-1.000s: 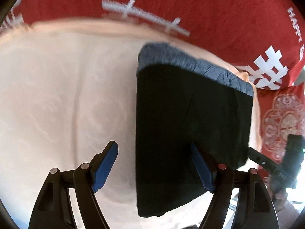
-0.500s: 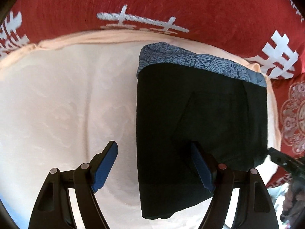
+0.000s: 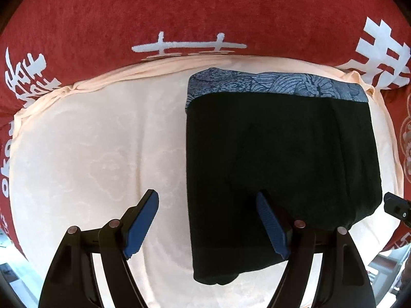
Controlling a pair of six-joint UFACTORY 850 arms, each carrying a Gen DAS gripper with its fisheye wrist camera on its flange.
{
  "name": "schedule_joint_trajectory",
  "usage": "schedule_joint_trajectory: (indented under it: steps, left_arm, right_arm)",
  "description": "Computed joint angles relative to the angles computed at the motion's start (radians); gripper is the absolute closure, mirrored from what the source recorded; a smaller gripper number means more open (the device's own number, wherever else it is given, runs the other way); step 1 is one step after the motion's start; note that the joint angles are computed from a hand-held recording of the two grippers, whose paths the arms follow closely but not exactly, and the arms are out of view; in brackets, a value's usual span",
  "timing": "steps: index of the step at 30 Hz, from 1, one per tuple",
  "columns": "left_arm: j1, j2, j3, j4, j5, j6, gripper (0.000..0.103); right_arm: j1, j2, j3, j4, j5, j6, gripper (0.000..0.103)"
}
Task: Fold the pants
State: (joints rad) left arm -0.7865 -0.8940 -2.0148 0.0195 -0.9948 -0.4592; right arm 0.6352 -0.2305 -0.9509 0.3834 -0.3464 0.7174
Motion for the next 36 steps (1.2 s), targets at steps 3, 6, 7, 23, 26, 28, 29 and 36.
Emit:
schedule_joint_trajectory:
  steps: [3, 6, 7, 23, 26, 28, 29, 36]
  left_arm:
    - [0.002, 0.014, 0.015, -0.002, 0.001, 0.011, 0.024]
    - [0.002, 0.022, 0.024, -0.007, 0.007, 0.02, 0.024]
    - [0.002, 0.02, 0.021, -0.009, 0.007, 0.021, 0.024]
    - [0.074, 0.022, 0.03, -0.09, 0.079, 0.072, 0.0]
    - [0.091, -0.003, 0.007, -0.159, 0.072, 0.113, 0.0]
    - [0.105, -0.03, -0.018, -0.202, 0.049, 0.136, 0.0]
    - [0.109, -0.038, -0.025, -0.217, 0.043, 0.143, 0.0]
    - [0.152, -0.08, -0.036, -0.401, 0.028, 0.23, 0.0]
  right_arm:
    - [0.0, 0.0, 0.0, -0.016, -0.006, 0.02, 0.038]
    - [-0.004, 0.004, 0.006, -0.015, -0.009, 0.028, 0.035]
    - [-0.007, 0.005, 0.008, -0.012, -0.01, 0.025, 0.035]
    - [-0.092, -0.004, 0.021, 0.141, 0.005, -0.221, 0.024]
    - [-0.123, -0.025, 0.022, 0.326, 0.007, -0.429, 0.023]
    - [-0.14, -0.043, 0.022, 0.476, 0.007, -0.595, 0.023]
    - [-0.148, -0.05, 0.022, 0.54, 0.003, -0.666, 0.023]
    - [-0.193, -0.104, 0.003, 0.754, -0.056, -0.944, 0.022]
